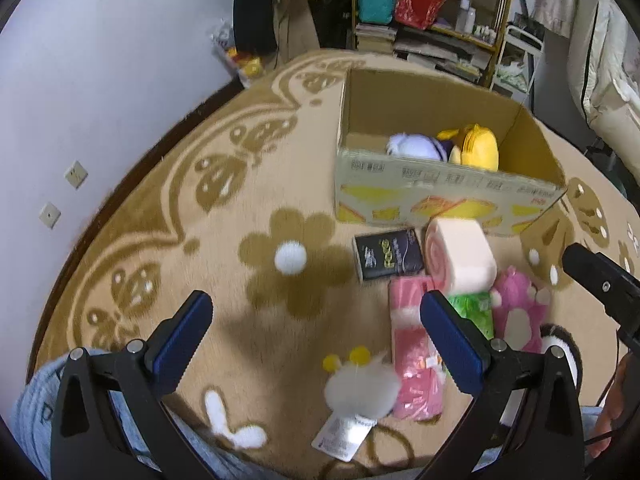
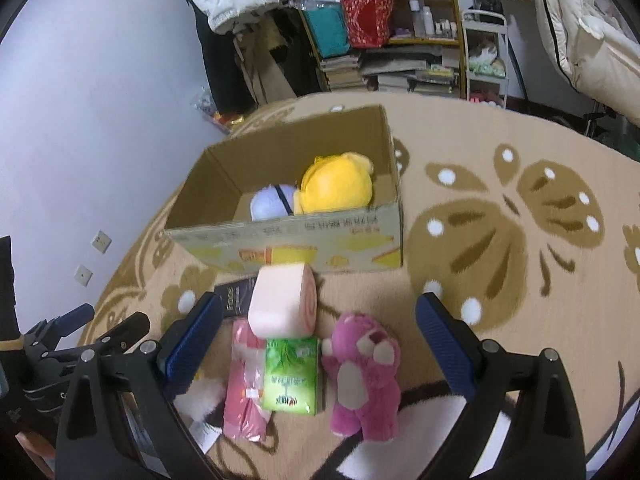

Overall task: Organize soft objects
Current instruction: 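Grasp the pink plush bear with the right tool while the left tool grasps the white chick plush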

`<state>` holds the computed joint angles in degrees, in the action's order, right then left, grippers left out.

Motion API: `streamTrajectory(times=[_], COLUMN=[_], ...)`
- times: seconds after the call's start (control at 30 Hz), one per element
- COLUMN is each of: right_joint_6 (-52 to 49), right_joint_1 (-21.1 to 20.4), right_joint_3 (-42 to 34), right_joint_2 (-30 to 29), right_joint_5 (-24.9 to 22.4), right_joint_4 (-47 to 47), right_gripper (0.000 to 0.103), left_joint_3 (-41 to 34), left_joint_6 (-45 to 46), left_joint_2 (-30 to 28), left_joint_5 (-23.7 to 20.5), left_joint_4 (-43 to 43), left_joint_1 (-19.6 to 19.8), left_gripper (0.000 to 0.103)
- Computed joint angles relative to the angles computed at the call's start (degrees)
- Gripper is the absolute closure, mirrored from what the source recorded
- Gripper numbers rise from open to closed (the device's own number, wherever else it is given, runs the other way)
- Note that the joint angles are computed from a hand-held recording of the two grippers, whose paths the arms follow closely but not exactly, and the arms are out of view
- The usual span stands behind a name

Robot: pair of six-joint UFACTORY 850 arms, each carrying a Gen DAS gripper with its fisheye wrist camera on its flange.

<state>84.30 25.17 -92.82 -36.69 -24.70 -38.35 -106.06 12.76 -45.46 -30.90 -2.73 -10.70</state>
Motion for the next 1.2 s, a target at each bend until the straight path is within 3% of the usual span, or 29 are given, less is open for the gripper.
streamTrajectory(times=[0.07, 0.5, 0.83, 0.97, 1.07, 1.2], right_joint_6=[-2.55, -17.79, -18.28, -18.16, -19.35, -22.07], right_joint_1=[-0.23, -0.83, -0.59, -0.84, -0.96, -1.24], right_joint_3=[0.14, -5.02, -9.26, -9.2, -9.68, -11.02], right_joint_2=[-0.2, -5.69, -9.04, -9.04, -9.53, -10.86], right_joint_5=[1.34, -3.75, -12.03, -12.95, -14.55, -17.18], right_joint_4=[3.42, 19.81, 19.71, 20.38, 21.55, 24.68], right_gripper=[0.006, 0.018, 0.023, 0.023, 0.023, 0.023], left_joint_3=[0.52, 0.6, -3.41, -4.15, -4.69, -5.61], left_joint_6=[-0.67, -3.32, -3.94, -3.84, -3.68, -2.18], left_joint_2=[0.06, -2.27, -6.29, -7.2, -8.05, -9.23], left_joint_5=[-0.16, -7.2, -14.8, -16.89, -18.61, -20.34], left_joint_4=[1.19, 5.37, 4.52, 5.11, 6.17, 4.79], left_joint_1=[-0.06, -0.68, -0.52, -0.65, -0.98, -1.16], left_gripper=[0.0, 0.001, 0.002, 0.003, 0.017, 0.046])
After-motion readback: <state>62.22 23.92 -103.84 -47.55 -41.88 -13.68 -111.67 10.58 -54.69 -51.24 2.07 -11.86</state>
